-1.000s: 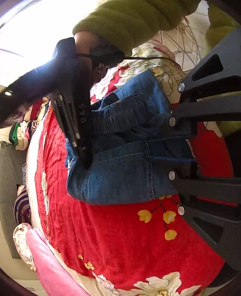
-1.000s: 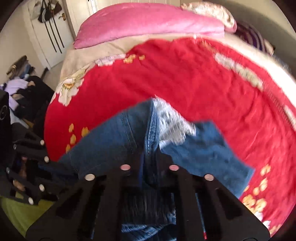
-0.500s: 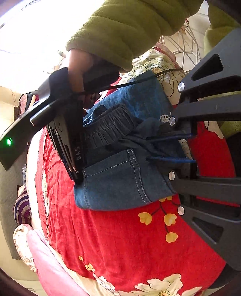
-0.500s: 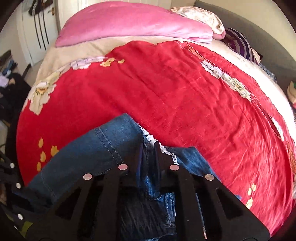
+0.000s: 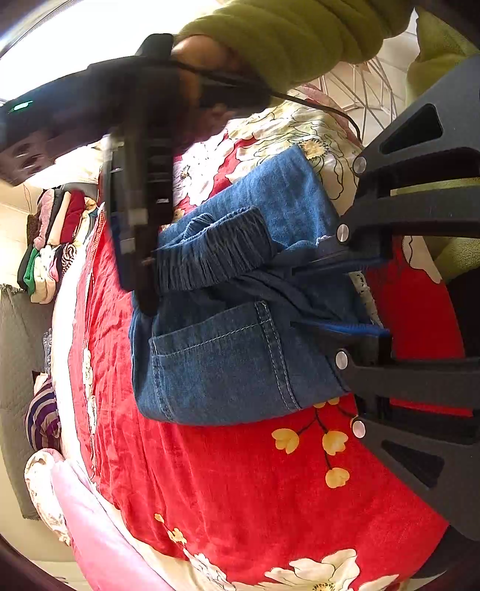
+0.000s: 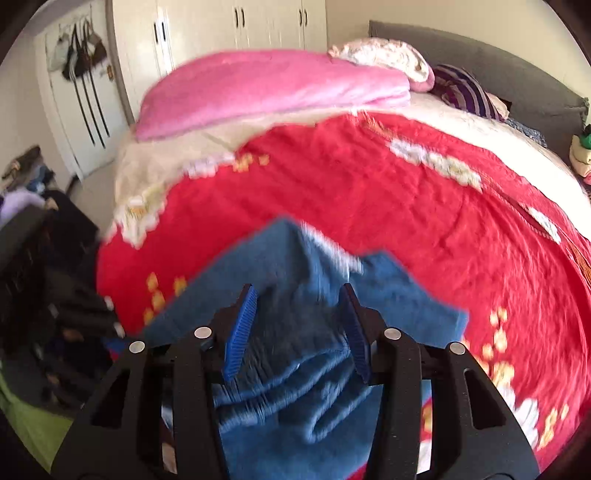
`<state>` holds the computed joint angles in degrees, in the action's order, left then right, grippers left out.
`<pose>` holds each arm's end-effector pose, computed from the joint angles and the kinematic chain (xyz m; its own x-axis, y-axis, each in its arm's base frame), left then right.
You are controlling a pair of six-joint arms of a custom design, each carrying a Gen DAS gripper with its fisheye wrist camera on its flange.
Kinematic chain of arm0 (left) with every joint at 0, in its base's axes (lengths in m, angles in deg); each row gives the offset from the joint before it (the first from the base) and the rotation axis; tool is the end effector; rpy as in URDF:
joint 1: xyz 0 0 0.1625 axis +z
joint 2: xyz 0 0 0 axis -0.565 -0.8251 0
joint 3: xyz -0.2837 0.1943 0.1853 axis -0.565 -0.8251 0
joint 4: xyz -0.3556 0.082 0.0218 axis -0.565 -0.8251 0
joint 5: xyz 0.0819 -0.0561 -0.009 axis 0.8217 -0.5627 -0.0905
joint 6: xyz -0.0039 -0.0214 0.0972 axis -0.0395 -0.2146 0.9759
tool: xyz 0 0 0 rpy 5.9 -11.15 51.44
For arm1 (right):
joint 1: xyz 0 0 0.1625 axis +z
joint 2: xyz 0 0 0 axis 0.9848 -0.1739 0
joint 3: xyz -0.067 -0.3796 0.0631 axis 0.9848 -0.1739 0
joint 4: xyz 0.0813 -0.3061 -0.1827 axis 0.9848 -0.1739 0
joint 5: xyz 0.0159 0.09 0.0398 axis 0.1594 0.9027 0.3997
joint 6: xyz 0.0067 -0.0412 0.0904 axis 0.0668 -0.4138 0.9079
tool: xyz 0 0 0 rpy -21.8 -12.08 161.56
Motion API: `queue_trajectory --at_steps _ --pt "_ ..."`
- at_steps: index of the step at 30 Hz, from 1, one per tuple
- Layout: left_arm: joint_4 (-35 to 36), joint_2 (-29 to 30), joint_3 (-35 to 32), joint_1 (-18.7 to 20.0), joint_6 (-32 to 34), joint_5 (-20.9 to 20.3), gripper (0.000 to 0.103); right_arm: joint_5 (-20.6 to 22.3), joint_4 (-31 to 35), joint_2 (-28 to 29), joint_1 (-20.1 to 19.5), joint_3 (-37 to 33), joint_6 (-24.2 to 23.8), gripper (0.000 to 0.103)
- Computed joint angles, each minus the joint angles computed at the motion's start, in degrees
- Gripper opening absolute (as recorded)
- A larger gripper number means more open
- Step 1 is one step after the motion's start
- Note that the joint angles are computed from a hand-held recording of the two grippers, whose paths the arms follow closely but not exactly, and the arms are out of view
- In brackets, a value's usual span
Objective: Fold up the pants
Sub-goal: 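Lower the folded bundle and open both grippers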
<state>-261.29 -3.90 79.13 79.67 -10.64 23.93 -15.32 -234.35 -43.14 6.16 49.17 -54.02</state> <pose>-0.2527 -0.5264 -0.0124 -0.8032 0.3141 -0.5061 0.5147 0.7938 -0.3241 0.0775 -0.6432 0.2124 -0.4501 -0.7823 0.4306 -0.8792 0.4726 -0.0603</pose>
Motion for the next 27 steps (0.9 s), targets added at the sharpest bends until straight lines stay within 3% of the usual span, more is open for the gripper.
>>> queue_trajectory --at_steps 3,8,10,12,23,27 --pt "-0.1 0.0 0.1 -0.2 0.0 -0.2 0.022 -4.3 -9.3 1.1 -0.5 3.1 -3.9 0.04" --pt "0.1 -0.1 0.3 -0.3 -0.5 -0.2 0.022 -2.1 -9.8 0.4 -1.5 4.0 -3.1 0.042" --pt "-0.2 -0.4 0.7 -0.5 -0.7 -0.1 0.024 0.0 -6.6 -0.8 -1.8 3.6 -1.0 0.045" --pt "-0.9 -0.9 1.3 -0.8 -0.8 0.3 0.032 2.7 -4.3 -2.5 -2.2 3.7 0.8 0.054" --pt "-3.1 -2.5 3.0 -2.2 -1.8 2.1 0.042 11.2 -11.9 -10.0 -3.9 10.6 3.6 0.077" --pt "-3.8 -2.8 3.2 -2.8 -1.3 2.8 0.058 13.2 -14.3 -11.7 -4.5 12.0 4.9 0.082"
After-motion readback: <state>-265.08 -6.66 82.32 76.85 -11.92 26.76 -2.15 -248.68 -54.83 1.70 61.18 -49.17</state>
